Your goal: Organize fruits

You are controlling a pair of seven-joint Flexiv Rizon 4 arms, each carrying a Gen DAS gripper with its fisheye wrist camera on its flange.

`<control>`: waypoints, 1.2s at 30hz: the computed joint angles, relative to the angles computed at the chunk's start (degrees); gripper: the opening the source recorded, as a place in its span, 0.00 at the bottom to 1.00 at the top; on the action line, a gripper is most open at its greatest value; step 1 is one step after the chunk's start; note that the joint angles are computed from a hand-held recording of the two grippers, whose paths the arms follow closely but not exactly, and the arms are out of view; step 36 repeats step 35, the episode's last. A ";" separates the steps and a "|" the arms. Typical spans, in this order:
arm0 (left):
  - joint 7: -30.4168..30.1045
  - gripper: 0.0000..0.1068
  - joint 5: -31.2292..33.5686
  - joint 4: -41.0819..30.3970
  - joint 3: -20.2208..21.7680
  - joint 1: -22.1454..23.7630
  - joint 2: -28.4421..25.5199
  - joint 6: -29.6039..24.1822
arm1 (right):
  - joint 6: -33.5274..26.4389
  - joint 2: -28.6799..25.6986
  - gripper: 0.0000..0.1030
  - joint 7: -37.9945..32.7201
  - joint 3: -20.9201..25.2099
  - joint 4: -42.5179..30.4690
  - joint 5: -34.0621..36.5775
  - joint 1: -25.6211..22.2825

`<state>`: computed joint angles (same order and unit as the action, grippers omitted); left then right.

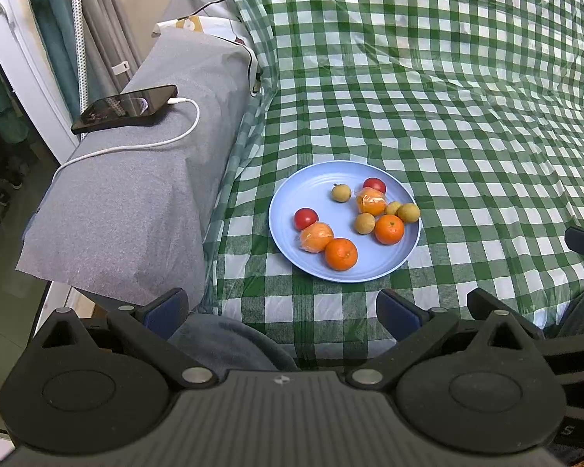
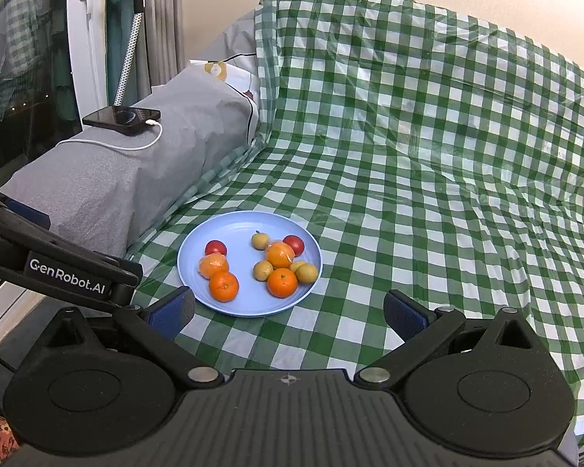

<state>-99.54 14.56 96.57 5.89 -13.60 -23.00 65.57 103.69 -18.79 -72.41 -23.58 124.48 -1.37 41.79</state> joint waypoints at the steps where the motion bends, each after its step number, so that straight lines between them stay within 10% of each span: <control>1: 0.16 0.96 -0.08 -0.02 -0.09 0.10 -0.01 -0.06 | 0.03 -0.01 0.99 -0.02 0.08 0.00 -0.01 -0.09; 36: 0.64 0.96 0.46 -0.78 0.24 0.42 -0.47 -0.14 | 0.05 -0.07 0.99 -0.16 -0.11 -0.05 0.19 0.17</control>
